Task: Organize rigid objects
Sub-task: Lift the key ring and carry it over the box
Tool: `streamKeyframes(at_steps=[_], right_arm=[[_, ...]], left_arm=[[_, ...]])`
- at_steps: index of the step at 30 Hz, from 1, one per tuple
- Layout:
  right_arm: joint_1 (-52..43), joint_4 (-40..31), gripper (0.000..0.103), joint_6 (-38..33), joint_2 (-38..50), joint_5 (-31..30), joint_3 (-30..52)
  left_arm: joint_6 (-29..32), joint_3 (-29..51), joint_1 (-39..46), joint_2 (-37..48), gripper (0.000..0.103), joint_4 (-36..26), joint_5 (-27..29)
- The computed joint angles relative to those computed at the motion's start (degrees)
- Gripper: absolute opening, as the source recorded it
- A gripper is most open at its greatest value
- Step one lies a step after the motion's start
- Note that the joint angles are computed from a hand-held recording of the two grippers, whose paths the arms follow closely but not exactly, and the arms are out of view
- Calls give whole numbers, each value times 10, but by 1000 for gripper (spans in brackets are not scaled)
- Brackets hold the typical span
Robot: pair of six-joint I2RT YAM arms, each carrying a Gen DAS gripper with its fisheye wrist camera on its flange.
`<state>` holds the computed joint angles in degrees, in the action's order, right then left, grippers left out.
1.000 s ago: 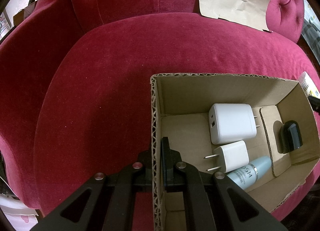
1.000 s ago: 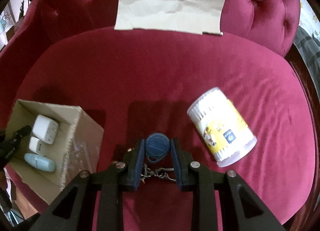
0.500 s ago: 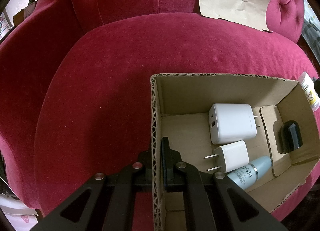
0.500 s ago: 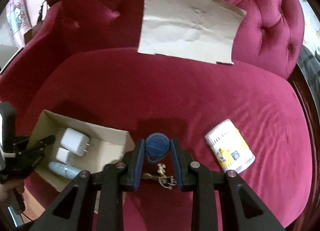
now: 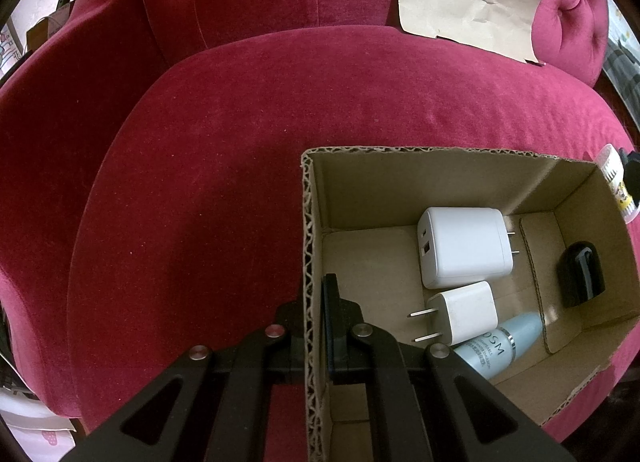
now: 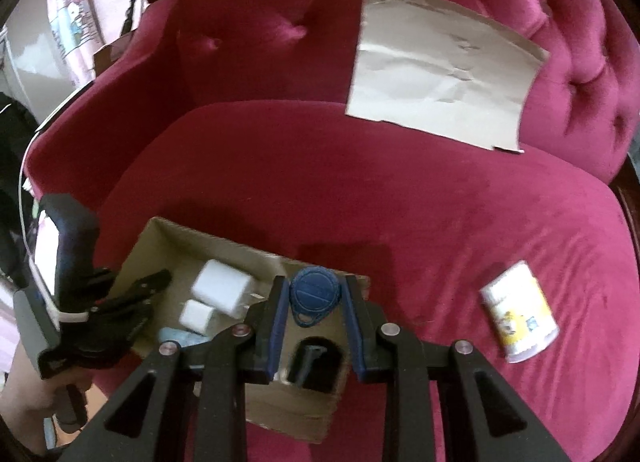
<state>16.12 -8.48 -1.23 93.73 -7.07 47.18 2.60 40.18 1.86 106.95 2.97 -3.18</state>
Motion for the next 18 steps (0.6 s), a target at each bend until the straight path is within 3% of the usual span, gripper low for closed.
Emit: streamKeyframes(at_steps=[18], right_arm=[[86, 8, 28, 46, 36, -8, 24]], left_arm=[[0, 0, 0, 0, 4, 0, 1]])
